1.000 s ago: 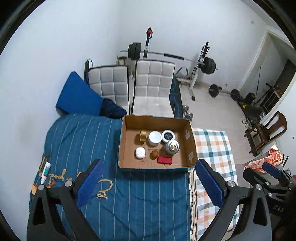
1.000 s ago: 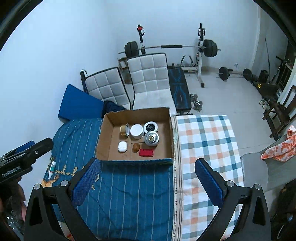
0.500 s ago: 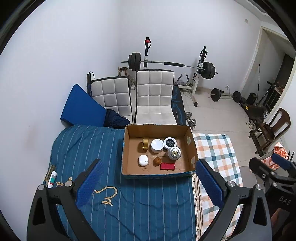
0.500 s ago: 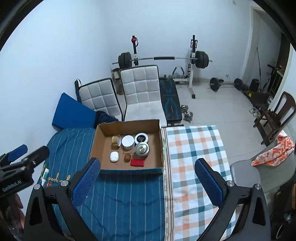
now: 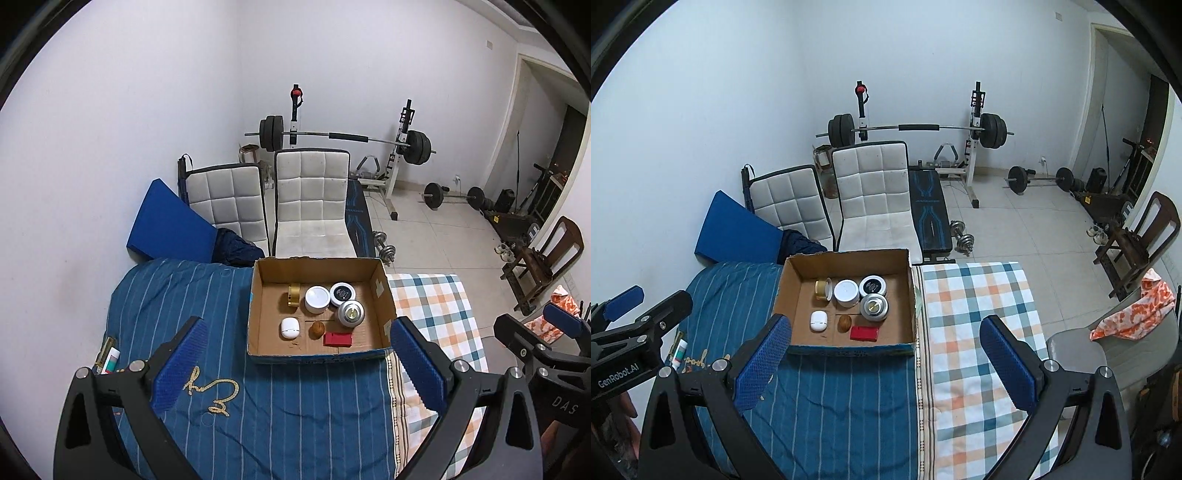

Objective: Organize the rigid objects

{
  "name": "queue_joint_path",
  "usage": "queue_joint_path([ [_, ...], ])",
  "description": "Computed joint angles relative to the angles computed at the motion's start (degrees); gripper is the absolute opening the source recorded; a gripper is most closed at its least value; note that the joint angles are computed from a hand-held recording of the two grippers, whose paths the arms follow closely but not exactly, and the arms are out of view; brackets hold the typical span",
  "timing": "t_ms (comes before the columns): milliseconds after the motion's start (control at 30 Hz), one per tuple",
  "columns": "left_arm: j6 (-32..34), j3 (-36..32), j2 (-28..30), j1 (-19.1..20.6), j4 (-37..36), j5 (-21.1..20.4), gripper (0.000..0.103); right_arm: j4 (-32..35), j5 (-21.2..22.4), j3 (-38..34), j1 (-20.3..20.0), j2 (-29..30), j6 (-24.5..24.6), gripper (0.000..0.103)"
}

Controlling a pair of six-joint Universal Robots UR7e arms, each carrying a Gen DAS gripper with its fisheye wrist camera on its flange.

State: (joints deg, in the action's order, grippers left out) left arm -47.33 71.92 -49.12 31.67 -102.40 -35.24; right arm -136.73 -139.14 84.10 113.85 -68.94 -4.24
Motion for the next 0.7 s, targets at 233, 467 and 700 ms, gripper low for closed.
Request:
queue_joint_path([
  [233,-1.06,0.34,-0.36,-0.44,0.92,0.67,0.102,-1.6,-0.87,0.01,0.42,0.24,-1.67,0.103],
  [467,-2.37,0.6,-0.42,-0.52,1.85,1.43,0.102,-1.97,-0.71,0.08,0.43,0.26,-2.11,0.103],
  [700,-4.51,0.84,-0.7,-0.56,3.51,1.47,0.102,-1.95,-0.74,0.45,0.33,0.0,-2.37,0.103],
])
